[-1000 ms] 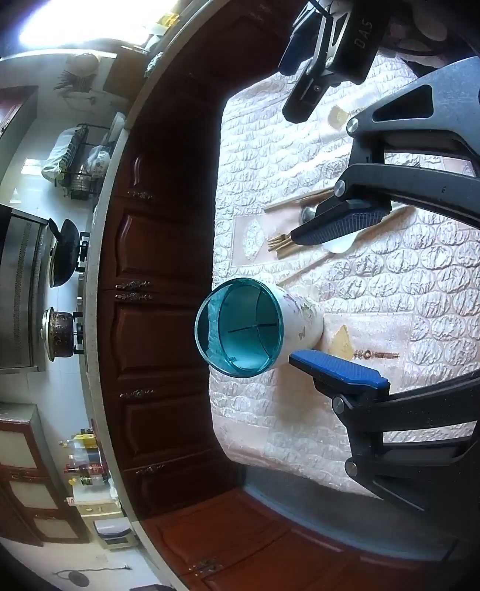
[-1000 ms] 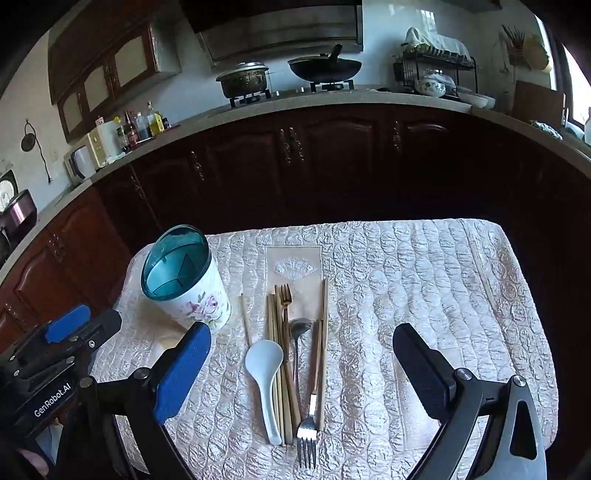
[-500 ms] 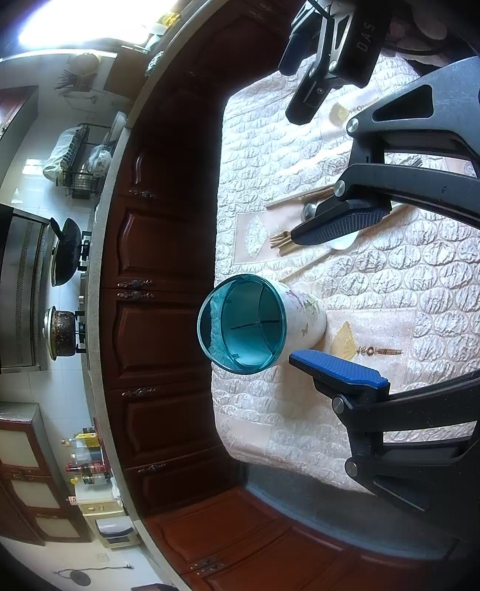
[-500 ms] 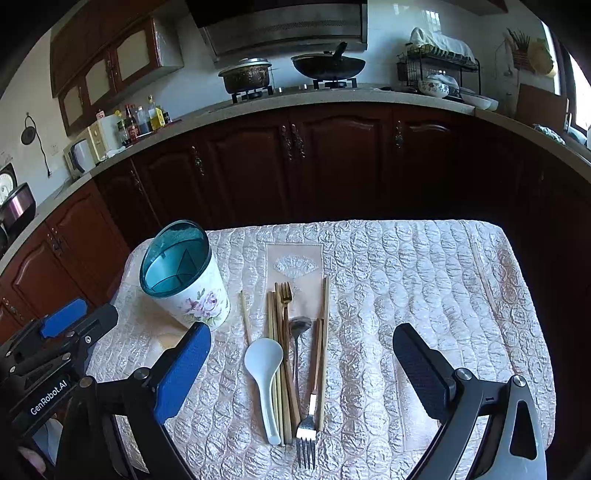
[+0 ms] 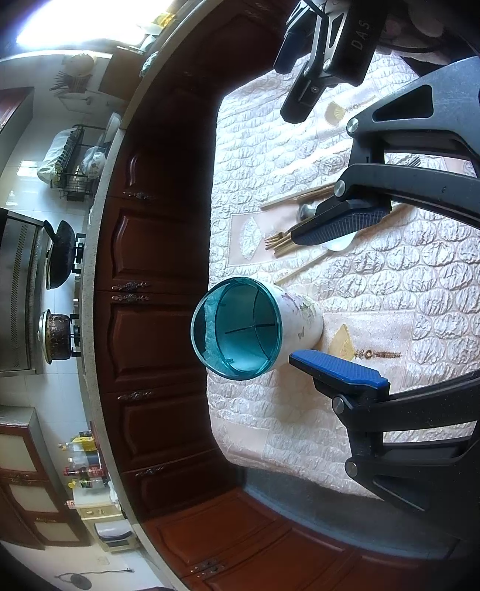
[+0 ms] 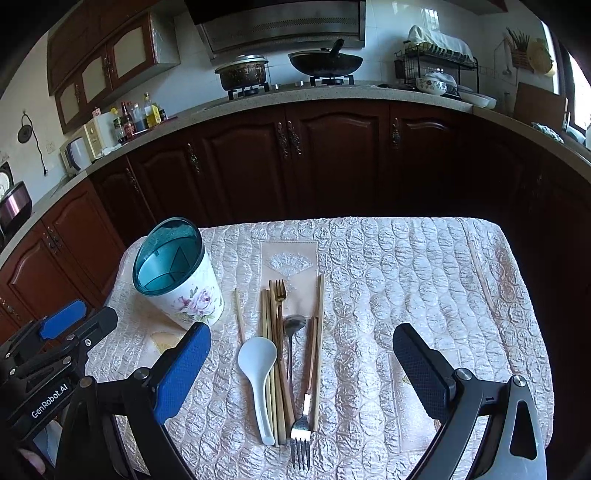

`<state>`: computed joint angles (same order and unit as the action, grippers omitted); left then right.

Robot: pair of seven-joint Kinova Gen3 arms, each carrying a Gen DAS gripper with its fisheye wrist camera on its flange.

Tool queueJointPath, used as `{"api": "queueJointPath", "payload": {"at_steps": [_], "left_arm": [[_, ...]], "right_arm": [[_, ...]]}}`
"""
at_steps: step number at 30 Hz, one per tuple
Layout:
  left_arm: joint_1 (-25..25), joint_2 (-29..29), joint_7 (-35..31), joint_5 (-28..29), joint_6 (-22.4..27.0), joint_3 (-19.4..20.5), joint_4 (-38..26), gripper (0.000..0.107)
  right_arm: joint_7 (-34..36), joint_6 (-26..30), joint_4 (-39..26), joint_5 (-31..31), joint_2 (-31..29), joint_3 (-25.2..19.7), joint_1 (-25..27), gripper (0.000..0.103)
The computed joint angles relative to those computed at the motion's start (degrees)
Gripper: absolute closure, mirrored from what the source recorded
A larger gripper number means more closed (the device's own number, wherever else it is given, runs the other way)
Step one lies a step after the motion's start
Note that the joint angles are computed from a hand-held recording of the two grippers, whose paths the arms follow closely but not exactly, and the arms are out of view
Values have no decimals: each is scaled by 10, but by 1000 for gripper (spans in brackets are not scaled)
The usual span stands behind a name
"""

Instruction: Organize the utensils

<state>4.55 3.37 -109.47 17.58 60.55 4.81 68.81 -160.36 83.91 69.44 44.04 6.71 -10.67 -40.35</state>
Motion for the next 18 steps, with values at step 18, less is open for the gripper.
{"api": "queueJointPath", "payload": {"at_steps": [18], "left_arm": [[1,7,8,-5,4,1,-2,49]], "right_arm": [[5,-4,1,-12,1,3,4,4]]}}
